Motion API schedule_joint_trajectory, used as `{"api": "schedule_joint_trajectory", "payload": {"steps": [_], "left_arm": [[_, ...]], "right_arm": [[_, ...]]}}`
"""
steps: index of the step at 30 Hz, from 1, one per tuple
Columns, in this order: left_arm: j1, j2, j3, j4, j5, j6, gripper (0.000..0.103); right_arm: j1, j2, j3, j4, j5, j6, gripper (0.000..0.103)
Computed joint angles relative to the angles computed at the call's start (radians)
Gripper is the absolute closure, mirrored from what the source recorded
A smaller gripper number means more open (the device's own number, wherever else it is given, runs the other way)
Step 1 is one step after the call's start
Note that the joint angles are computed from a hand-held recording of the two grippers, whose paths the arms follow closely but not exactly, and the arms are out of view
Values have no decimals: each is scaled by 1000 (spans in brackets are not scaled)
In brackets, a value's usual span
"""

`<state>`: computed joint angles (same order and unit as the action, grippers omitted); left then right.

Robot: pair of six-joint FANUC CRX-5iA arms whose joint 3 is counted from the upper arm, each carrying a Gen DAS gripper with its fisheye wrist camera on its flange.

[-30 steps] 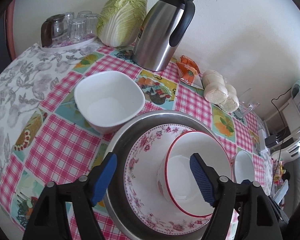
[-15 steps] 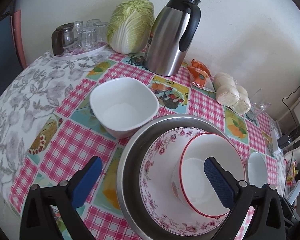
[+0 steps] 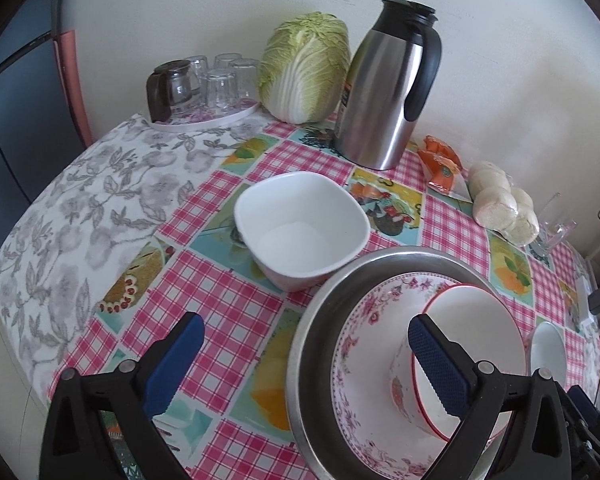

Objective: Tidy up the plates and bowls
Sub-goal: 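Raise both grippers and move them to the white square bowl, then close both grippers on the rim of the white square bowl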

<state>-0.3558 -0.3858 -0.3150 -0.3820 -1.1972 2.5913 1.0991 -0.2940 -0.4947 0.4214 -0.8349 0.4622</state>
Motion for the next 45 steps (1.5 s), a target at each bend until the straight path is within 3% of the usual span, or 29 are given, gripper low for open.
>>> {"api": "schedule_joint_trajectory", "payload": {"steps": [8,16,22,33,45], "left_arm": [[15,9,14,-27,-34,20,0],[54,0,22,-70,-61,7,0],[151,-34,-32,5,12,-46,0],[236,-51,-47,22,67,-105,0],[465,-107,-168,223,272,-295,0]], "right_arm": [[25,6,-17,86,3,-70,8],[27,13,-4,86,13,-100,8],[22,54,51,37,-22,-71,8],[5,145,236,4,-155,-10,8],[-12,332,520,-15,-278,140,8]]}}
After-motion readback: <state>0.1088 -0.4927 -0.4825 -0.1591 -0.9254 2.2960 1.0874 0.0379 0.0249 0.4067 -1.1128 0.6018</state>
